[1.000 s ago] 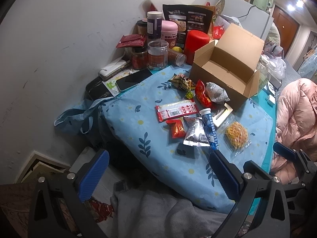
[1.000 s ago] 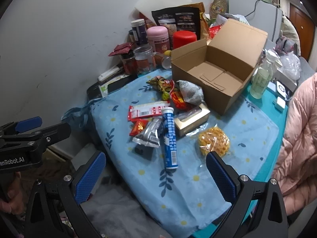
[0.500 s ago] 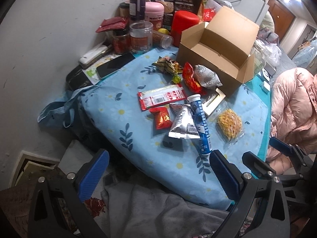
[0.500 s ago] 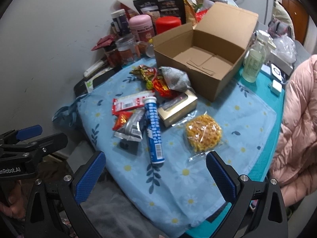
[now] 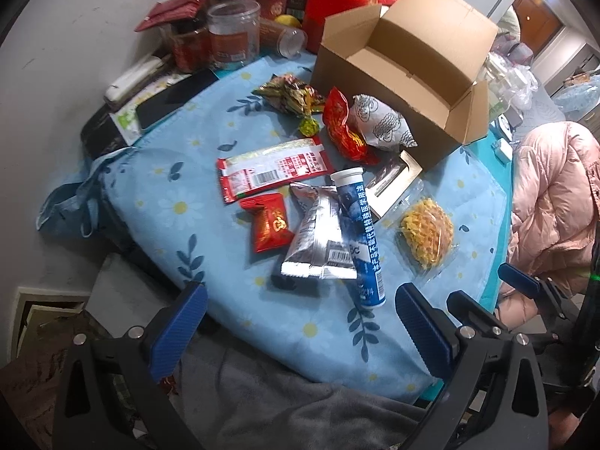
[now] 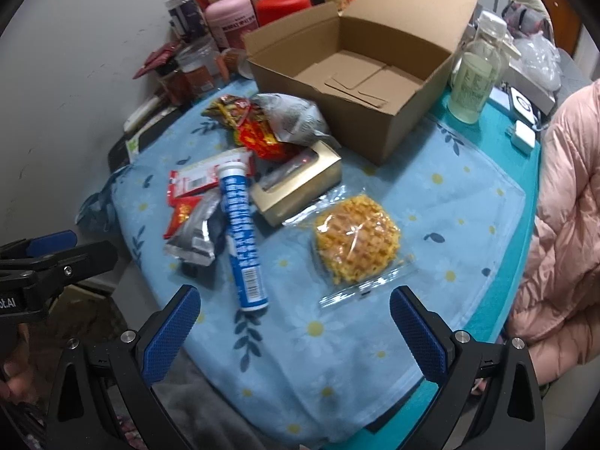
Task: Organize snacks
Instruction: 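Reach the left gripper to the silver sachet while the right gripper reaches the pastry bun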
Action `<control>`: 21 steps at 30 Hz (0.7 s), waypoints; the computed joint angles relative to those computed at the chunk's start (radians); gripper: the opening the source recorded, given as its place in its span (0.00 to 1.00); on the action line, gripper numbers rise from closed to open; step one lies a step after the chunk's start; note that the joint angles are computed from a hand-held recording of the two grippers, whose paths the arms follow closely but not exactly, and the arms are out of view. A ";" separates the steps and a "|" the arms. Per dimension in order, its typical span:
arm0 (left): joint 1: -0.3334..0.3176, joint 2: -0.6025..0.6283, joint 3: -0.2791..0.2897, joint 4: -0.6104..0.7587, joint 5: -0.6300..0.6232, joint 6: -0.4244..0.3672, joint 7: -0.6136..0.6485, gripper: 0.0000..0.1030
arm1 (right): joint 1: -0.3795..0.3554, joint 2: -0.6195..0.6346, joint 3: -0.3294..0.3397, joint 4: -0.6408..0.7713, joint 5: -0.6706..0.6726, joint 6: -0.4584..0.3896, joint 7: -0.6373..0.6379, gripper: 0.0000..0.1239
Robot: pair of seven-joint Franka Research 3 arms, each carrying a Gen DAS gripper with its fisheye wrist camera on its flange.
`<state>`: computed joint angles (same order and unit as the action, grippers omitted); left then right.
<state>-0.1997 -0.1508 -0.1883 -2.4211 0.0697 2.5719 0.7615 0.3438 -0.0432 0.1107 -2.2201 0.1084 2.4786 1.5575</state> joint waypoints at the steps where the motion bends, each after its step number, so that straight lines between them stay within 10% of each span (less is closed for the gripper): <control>1: -0.001 0.019 0.004 0.013 -0.010 0.001 0.015 0.99 | -0.003 0.014 -0.002 0.011 -0.006 -0.006 0.000 0.83; 9: 0.018 0.147 0.007 0.098 -0.070 0.004 0.093 0.92 | -0.017 0.118 -0.025 0.095 -0.033 -0.038 -0.016 0.83; 21: 0.062 0.289 -0.010 0.178 -0.092 0.038 0.211 0.55 | -0.019 0.247 -0.041 0.181 -0.037 -0.001 -0.116 0.83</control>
<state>-0.1374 0.1381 -0.1978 -2.2427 -0.0219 2.6101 0.9724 0.3250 0.2039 0.0700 -2.0395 0.0710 2.4780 1.4410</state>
